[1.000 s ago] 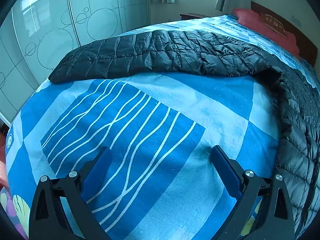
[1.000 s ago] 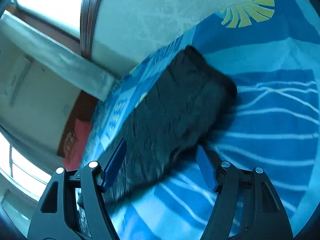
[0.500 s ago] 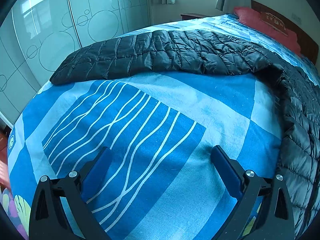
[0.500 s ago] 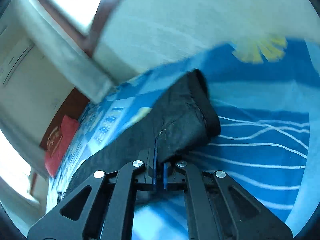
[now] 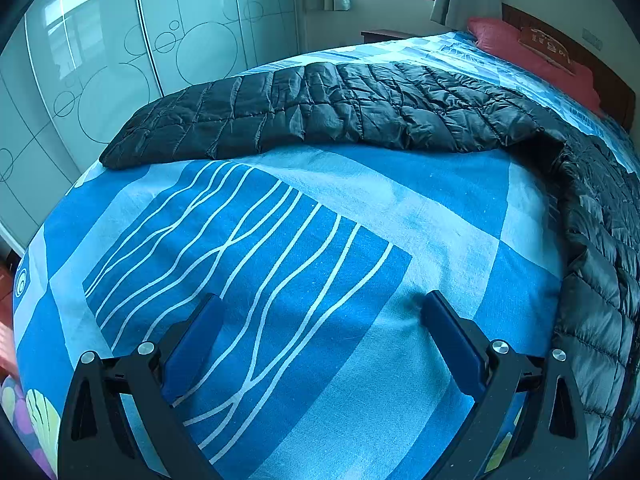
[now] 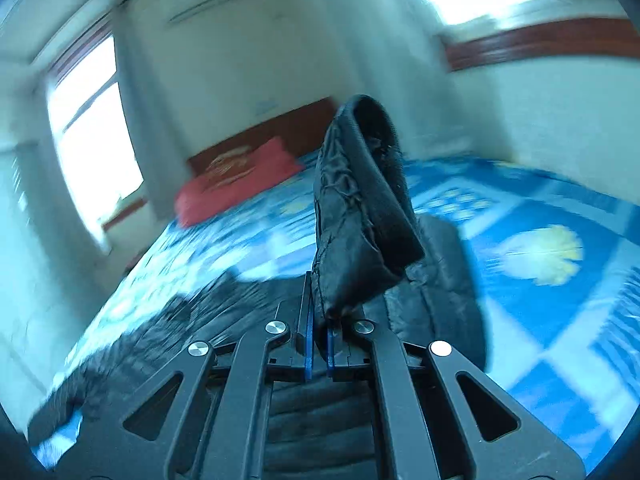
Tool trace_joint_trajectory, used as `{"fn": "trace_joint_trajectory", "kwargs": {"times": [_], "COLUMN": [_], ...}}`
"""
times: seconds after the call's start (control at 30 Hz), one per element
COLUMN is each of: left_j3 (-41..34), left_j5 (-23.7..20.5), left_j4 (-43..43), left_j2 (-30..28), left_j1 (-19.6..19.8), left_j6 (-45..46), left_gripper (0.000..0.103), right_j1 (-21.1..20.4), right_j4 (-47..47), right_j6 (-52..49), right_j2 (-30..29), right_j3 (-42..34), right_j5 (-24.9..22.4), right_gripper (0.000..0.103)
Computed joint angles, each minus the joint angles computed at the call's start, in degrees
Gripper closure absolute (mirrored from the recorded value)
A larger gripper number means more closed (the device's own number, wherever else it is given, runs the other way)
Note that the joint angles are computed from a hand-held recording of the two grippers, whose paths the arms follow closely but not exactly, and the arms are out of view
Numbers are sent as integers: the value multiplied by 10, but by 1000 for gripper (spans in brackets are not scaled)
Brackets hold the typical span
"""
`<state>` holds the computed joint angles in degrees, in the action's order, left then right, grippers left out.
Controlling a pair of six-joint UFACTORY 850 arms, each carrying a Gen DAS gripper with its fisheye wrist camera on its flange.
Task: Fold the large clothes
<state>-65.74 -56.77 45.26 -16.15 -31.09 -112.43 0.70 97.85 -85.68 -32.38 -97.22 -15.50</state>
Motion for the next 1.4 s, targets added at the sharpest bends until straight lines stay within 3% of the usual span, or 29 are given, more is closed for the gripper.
{"fn": "trace_joint_trajectory", "kwargs": {"times": [0.43, 0.63, 0.7, 0.77, 0.8, 0.9, 1.1, 1.17, 1.2, 1.3, 1.4], "left_j3": [7, 9, 9, 10, 10, 9, 9, 8, 8, 5, 5], "left_j5": [1, 1, 1, 1, 1, 1, 0, 0, -1, -3, -4], "left_j4": [13, 18, 18, 18, 18, 17, 17, 16, 16, 15, 14], "left_j2": [2, 3, 3, 3, 3, 3, 2, 2, 1, 0, -1], "left_j1": [-5, -8, -8, -8, -8, -8, -7, -7, -7, -6, -6], "left_j6": [-18, -24, -24, -23, -23, -22, -21, -21, -20, -17, -16], "left_gripper": [4, 4, 4, 4, 4, 4, 4, 4, 4, 4, 4], "right_j1": [171, 209, 219, 228, 231, 230, 185, 151, 136, 82, 32], "right_j4": [-489, -648, -699, -747, -761, -695, -504, -481, -486, -580, -695], "right_j6": [388, 528, 571, 607, 613, 531, 337, 329, 341, 451, 607], "right_j2": [-100, -163, -195, -228, -241, -233, -141, -127, -127, -152, -211], "right_j3": [-117, -202, -249, -296, -315, -302, -193, -185, -191, -240, -333], "right_j5": [2, -53, -91, -137, -160, -181, -195, -193, -190, -149, -149], "right_gripper": [99, 99, 97, 90, 81, 51, 49, 53, 59, 80, 95]}}
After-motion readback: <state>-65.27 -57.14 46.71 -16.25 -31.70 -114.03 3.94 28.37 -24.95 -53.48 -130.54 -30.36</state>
